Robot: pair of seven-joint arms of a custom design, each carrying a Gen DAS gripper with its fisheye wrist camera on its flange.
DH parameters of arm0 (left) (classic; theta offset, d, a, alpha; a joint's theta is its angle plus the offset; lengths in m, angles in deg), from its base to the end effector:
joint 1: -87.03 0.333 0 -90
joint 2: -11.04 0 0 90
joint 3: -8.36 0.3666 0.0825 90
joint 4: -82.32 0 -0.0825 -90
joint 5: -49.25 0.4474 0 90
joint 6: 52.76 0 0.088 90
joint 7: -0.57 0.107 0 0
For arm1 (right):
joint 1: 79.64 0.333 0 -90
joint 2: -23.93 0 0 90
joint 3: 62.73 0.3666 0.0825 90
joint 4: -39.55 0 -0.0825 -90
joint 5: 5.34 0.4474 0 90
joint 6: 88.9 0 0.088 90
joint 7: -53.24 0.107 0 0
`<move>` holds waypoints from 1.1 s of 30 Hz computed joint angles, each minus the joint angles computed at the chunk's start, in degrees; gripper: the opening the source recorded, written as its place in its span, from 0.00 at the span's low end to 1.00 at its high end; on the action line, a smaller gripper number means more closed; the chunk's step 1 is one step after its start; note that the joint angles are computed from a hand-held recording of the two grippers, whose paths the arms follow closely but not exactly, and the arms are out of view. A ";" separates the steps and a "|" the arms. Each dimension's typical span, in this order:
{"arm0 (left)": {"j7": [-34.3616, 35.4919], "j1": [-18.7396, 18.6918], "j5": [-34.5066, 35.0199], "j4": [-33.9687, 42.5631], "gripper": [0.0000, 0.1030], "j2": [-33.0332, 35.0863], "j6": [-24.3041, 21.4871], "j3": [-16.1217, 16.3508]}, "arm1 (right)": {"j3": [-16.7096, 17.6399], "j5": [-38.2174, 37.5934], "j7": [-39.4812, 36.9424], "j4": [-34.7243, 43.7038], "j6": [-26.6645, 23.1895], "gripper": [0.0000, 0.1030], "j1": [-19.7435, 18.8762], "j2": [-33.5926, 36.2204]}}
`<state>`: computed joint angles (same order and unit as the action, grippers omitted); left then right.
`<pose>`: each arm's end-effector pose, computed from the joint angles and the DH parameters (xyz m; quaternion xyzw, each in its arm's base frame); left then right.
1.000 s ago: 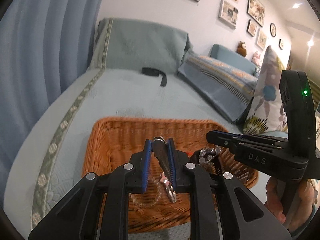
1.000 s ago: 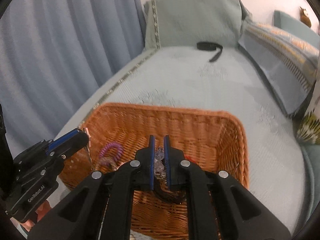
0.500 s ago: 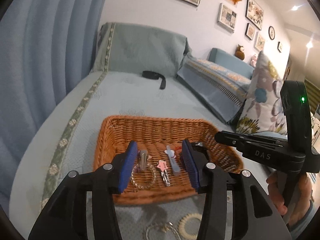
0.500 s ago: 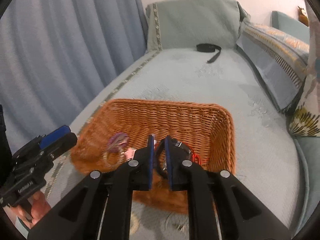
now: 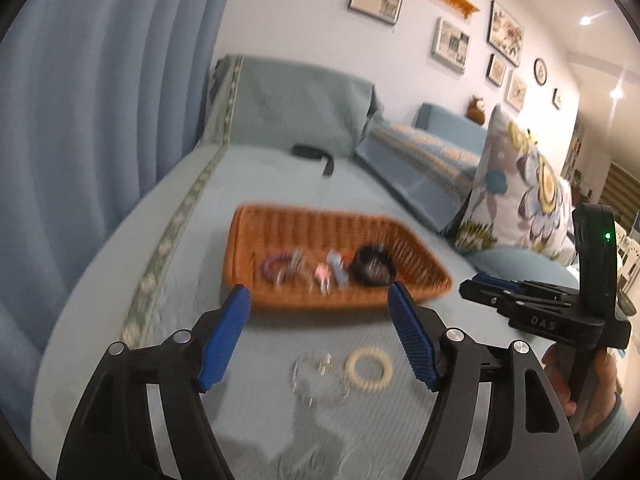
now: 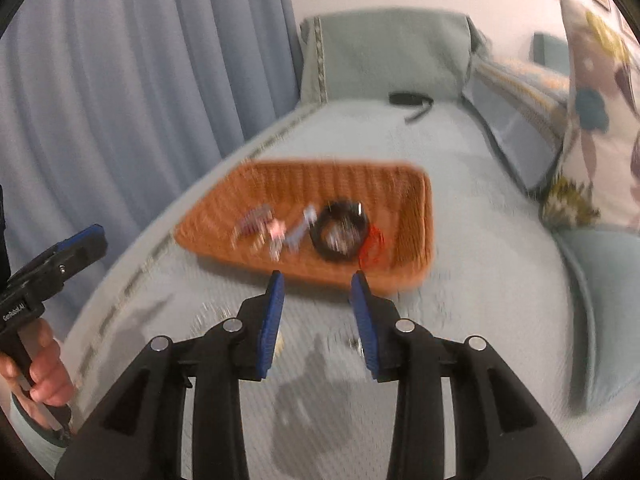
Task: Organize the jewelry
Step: 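Lift both open tools away from the basket, then grasp the clear bead bracelet with the left tool while the right tool grasps the cream coil bracelet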
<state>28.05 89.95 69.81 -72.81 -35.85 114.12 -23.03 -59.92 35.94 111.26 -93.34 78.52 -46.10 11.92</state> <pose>0.3352 -0.2360 0.5416 -0.6791 0.5373 -0.3926 0.3101 0.4755 0.3003 0.5271 -0.7918 0.4410 -0.1042 0.4094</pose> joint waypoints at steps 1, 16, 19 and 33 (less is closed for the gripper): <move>-0.25 -0.80 -0.62 -0.85 0.66 0.62 0.27 0.45 | -0.30 0.61 0.00 -0.42 -0.75 0.31 0.06 0.46; 3.45 -5.38 -2.50 -0.46 0.46 15.15 -2.11 5.54 | 5.46 -0.84 0.73 0.19 -2.71 0.31 -0.72 6.33; 2.73 -4.80 -0.50 0.85 0.43 16.22 -4.53 4.53 | 6.71 -6.44 5.77 0.61 -1.67 0.31 -1.20 7.51; -1.94 -7.45 9.94 4.54 0.06 18.53 -13.88 4.64 | 8.21 -25.53 21.01 0.06 1.90 0.11 -2.27 9.28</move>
<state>26.11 82.51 79.75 -68.26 -17.32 100.24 -18.39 -51.71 10.41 132.27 -93.28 80.42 -48.37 21.20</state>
